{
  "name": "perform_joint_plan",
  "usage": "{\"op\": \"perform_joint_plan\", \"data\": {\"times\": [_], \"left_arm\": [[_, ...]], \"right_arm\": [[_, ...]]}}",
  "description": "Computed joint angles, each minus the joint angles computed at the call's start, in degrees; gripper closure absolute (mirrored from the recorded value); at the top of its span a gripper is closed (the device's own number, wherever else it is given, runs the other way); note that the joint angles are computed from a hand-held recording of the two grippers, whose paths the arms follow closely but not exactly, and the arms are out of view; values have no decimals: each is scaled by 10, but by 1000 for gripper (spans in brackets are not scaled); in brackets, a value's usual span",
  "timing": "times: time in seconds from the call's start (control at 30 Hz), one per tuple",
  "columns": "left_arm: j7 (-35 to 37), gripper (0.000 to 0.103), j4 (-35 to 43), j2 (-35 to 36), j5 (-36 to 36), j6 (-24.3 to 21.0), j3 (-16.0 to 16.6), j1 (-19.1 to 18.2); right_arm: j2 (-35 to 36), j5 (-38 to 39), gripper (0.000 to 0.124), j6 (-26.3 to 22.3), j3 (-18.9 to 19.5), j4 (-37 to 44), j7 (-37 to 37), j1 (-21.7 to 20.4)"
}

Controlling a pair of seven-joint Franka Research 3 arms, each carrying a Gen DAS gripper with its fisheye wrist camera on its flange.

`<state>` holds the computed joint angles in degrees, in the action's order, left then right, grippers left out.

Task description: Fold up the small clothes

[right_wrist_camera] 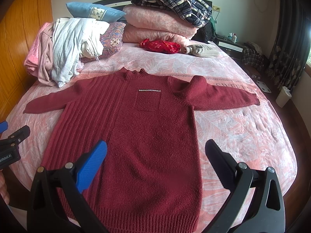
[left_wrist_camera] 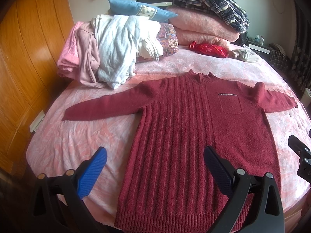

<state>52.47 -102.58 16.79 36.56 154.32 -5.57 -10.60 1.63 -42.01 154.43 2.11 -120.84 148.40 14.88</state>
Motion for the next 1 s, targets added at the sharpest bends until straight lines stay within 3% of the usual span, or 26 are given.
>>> {"op": "perform_joint_plan", "data": {"times": [0.7,0.87,1.0], "left_arm": [[9,4,-9,-1,-9,6,-1,6],[33,4,66,49,-36,-42,-8,1],[94,4,206,142,-74,-99,-15,-14]], "right_arm": [[3,21,23,3,-1,1,-13,-1],[35,126,23,-10,-16,40,-113,-18],[98,203,23,-47,-43,119,-215,-42]]}}
